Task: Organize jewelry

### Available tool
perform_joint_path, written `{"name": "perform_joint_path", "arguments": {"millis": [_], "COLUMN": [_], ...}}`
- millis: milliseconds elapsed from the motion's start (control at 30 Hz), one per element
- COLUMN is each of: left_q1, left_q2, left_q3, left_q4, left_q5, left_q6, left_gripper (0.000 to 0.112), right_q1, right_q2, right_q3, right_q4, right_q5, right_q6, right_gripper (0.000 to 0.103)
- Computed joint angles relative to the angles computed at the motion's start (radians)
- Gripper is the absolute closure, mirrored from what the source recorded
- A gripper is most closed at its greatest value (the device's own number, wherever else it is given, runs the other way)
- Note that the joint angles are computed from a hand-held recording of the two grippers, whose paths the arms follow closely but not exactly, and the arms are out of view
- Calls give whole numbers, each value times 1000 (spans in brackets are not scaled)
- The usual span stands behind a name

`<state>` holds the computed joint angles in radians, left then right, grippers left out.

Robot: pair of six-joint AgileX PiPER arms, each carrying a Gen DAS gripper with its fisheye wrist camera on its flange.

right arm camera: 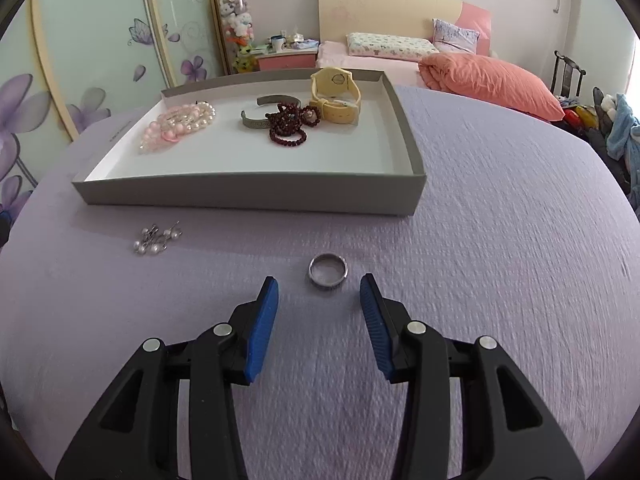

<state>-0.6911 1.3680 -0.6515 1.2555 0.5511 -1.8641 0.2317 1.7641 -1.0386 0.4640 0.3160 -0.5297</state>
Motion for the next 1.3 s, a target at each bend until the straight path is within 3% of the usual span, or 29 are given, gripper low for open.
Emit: {"name": "perform_joint_path", "arguments": {"millis": [167, 367, 733, 833, 1000, 1300], "left_q1": [21, 21, 18, 16, 12, 6], "left_q2": [13, 28, 46, 59, 106, 295], "left_q3": [2, 15, 15, 0, -46, -226], "left_q4": [3, 19, 10, -3, -35, -173], "left_q5": [-23, -36, -50, -51, -53, -67], "left_q6": [-2, -26, -20, 2, 52, 252], "left_gripper": [28, 28, 28, 28, 28, 29], "right_q1": [10, 13, 11, 10, -10, -103], "right_q2": [28, 27, 25, 27, 19, -23], "right_q3": [-42, -39, -44, -48, -40, -7], "right_q4": [-80, -77, -67, -74, 1, 283], "right_q5": [1, -5, 10, 8, 24, 89], "right_q6": [85, 75, 73, 80, 17, -246], "right_gripper": [63, 72, 72, 80, 81, 81]}}
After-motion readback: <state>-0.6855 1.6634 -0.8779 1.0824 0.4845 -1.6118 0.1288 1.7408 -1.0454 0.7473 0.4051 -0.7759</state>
